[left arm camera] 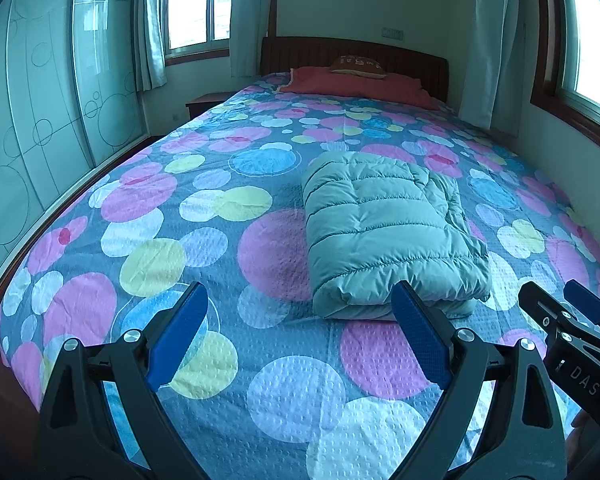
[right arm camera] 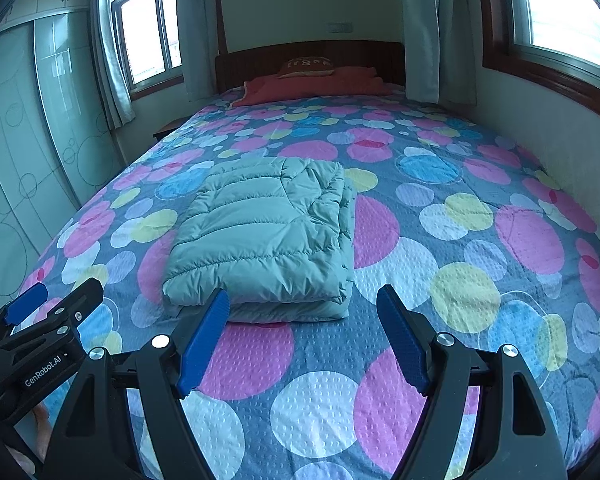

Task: Fold large clothes

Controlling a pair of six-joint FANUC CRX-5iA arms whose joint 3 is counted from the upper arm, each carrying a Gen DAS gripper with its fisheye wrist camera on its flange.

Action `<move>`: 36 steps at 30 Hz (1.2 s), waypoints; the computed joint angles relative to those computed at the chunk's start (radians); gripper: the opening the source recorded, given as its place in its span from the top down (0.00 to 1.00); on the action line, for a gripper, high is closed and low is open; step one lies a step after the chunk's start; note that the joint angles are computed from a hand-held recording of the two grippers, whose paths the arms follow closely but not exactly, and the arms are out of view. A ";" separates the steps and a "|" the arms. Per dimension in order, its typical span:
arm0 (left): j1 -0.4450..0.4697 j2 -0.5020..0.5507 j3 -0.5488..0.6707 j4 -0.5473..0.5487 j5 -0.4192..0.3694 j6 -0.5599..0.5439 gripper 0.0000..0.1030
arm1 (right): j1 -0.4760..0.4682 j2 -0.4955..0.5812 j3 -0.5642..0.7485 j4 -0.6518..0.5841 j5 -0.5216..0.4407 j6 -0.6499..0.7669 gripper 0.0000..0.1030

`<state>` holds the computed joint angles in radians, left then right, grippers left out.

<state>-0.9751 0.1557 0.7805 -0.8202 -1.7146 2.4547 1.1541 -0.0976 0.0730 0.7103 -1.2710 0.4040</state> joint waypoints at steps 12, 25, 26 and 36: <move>0.003 -0.004 -0.008 0.004 0.000 0.009 0.10 | -0.003 0.003 -0.001 -0.005 0.007 0.010 0.27; -0.020 0.012 0.026 -0.048 -0.032 0.001 0.09 | -0.002 0.005 -0.004 0.002 0.011 0.008 0.27; -0.024 0.017 0.036 -0.055 -0.041 -0.002 0.08 | -0.003 0.005 -0.004 0.003 0.012 0.008 0.27; -0.037 0.030 0.053 -0.068 -0.036 -0.038 0.04 | -0.005 0.004 -0.003 0.001 0.011 0.012 0.27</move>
<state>-1.0121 0.1862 0.8332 -0.8887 -1.7509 2.4164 1.1491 -0.0937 0.0697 0.7109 -1.2598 0.4160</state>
